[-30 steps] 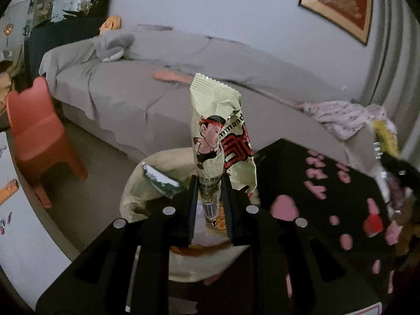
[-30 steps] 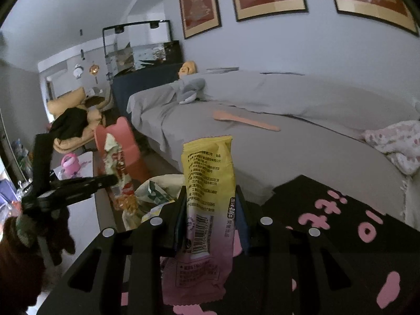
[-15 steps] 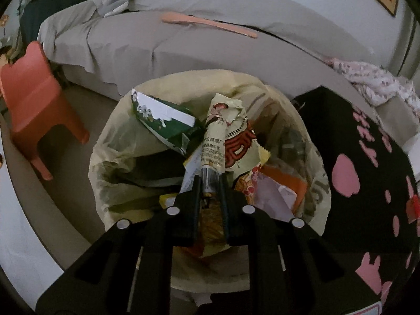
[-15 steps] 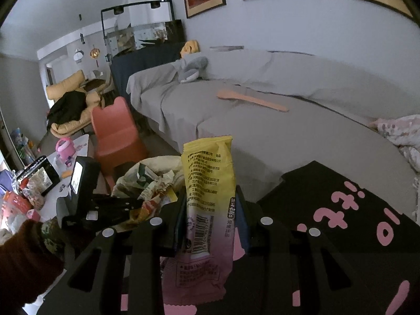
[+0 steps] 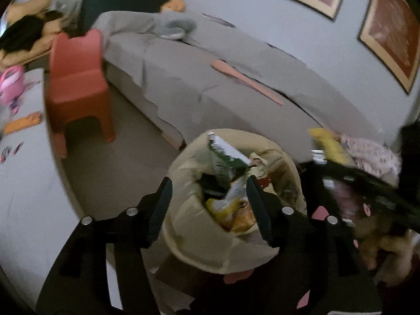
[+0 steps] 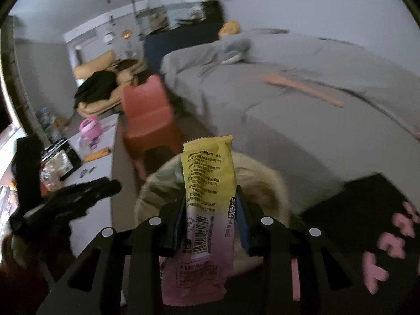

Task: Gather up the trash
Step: 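Open both tools to drop the wrappers into the yellow bag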

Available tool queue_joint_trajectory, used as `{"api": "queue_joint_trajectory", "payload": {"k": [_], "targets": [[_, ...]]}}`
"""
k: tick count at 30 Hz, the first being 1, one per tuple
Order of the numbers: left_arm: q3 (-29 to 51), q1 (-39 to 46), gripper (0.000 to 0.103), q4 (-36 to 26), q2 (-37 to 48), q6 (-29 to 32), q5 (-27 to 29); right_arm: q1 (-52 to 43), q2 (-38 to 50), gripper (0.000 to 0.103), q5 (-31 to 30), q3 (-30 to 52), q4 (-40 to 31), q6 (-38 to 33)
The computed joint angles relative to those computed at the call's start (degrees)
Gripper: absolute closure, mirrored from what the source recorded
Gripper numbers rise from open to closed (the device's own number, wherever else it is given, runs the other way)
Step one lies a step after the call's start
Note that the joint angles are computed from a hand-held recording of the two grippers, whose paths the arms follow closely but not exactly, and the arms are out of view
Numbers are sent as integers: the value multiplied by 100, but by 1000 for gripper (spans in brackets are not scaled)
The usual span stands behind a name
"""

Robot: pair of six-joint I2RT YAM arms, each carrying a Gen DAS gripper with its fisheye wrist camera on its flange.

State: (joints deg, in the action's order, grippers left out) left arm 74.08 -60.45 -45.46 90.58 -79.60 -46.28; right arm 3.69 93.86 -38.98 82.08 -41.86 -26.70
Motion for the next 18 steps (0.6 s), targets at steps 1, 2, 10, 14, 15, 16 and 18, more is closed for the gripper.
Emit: {"api": "queue_joint_trajectory", "payload": {"k": [1,2,10,14,15,16,18], "targets": [[-91,-69,44,-22,-92,-138,-46,216,104,70,71,21,60,105],[-200,-155,44,-54,-185,-313,-93,507,263,70,170,33,174,211],[-426,-559,44,-267,-337,-907,-201,1550,1320,70,1607,84,782,383],[-538,-528,43,19,-371,-764,-69,1502,1142,70,1569,-276,1022,420],[-538,-537,43,67,-362,-748,-55,1488,1100,68,1521,-330,1050,420],[-568,-544,41,113,-384,-730,-46,1466,1055,56,1481,-380,1070,461],[-553,-642,36,104,-435,-761,-103,1334,951,39,1333,-494,1125,523]]}}
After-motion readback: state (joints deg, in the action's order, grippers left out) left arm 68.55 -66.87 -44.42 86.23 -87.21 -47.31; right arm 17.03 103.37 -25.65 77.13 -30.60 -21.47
